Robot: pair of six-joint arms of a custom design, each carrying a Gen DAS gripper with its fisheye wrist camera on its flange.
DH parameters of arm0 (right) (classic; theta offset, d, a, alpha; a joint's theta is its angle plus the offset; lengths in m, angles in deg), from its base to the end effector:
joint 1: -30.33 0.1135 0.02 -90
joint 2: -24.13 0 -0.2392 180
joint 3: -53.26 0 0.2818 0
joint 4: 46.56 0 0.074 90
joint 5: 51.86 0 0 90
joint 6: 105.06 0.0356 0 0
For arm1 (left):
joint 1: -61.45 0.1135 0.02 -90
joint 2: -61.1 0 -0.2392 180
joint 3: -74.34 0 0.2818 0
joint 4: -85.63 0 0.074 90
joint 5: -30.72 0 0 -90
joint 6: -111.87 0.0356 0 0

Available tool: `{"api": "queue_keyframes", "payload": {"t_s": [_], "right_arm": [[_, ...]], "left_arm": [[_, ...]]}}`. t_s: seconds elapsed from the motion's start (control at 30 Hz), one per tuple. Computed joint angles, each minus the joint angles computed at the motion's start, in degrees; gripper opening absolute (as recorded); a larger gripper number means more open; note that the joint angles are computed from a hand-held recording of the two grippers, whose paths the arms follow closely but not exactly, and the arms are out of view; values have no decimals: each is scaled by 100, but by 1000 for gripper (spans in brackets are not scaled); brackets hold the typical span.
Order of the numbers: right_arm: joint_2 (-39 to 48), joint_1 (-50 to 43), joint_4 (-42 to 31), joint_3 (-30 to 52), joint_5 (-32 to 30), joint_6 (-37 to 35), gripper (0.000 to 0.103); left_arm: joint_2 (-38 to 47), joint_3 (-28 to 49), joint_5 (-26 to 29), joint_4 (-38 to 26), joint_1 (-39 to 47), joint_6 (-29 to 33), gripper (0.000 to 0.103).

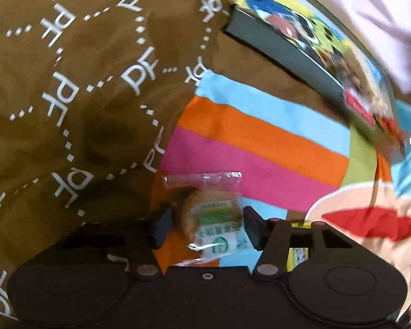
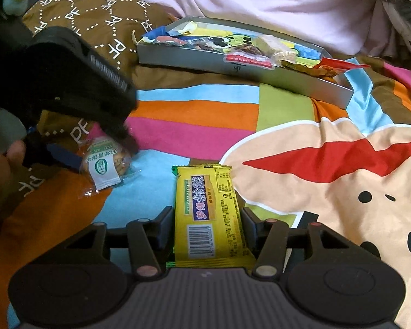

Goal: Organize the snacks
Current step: 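Lift and carry the biscuit with left tool while right carries the wafer bar toward tray, then lower biscuit into tray and open left gripper while right releases wafer bar there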

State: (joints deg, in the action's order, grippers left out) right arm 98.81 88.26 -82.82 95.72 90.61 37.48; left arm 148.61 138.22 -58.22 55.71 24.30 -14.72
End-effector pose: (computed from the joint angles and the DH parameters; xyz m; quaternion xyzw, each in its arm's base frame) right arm 0.1462 0.1802 0.1049 0.0410 0.8841 -0.1101 0.4523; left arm 0.2649 -0.2016 0.1514 0.0075 0.9498 -0.1947 0.2449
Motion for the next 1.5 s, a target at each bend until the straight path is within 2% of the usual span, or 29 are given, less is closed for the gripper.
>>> {"api": "queue_keyframes", "payload": {"t_s": [0.13, 0.2, 0.23, 0.27, 0.3, 0.5, 0.63, 0.73, 0.8, 0.83, 0.9, 0.93, 1.0, 1.07, 1.13, 1.23, 1.33, 1.5], "right_arm": [[-172, -176, 191, -118, -247, -47, 63], [-349, -264, 354, -264, -379, -104, 63], [-366, -270, 385, -285, -390, -130, 61], [-364, -252, 415, -294, -359, -184, 52], [-305, -221, 391, -249, -314, -232, 52], [116, 138, 205, 57, 213, -553, 52], [378, 451, -70, 268, 978, -570, 52], [245, 499, -253, 302, 1362, -634, 52], [-160, 386, -73, 203, 1465, -1142, 52], [-397, 259, 214, 131, 1488, -1726, 52], [-942, -104, 1170, -106, 1504, -3372, 52], [-1223, -362, 1695, -229, 1362, -4147, 52], [-1592, -892, 2422, -307, 924, -5230, 52], [-1752, -1529, 3089, -268, 342, -6177, 52], [-1753, -2092, 3493, -170, -227, -6710, 52], [-1666, -2848, 3829, -54, -961, -6889, 52], [-1469, -3650, 4003, 68, -1753, -6572, 52], [-767, -4374, 4365, 450, -2788, -5953, 52]], "left_arm": [[200, 222, -753, -263, -493, 874, 56], [233, 209, -1090, -224, -700, 1141, 51], [216, 171, -1161, -175, -751, 1212, 51], [201, 150, -1170, -145, -770, 1273, 51], [208, 170, -1146, -138, -766, 1309, 50], [-125, -102, -960, 96, -724, 1216, 50], [-631, -384, -1263, 368, -863, 1344, 50], [-910, -440, -1375, 584, -841, 1342, 50], [-952, -302, -1418, 705, -795, 1326, 50], [-921, -193, -1456, 829, -759, 1381, 50], [-785, 49, -1579, 1102, -732, 1464, 50], [-705, 185, -1583, 1259, -685, 1536, 50], [-455, 539, -1579, 1434, -615, 1620, 50], [18, 1158, -1533, 1430, -540, 1739, 50], [484, 1786, -1473, 1336, -461, 1826, 50], [1317, 2816, -1355, 1101, -388, 1785, 50], [2234, 3931, -1244, 768, -406, 1723, 50], [3298, 5161, -1186, 273, -345, 1660, 50]]}}
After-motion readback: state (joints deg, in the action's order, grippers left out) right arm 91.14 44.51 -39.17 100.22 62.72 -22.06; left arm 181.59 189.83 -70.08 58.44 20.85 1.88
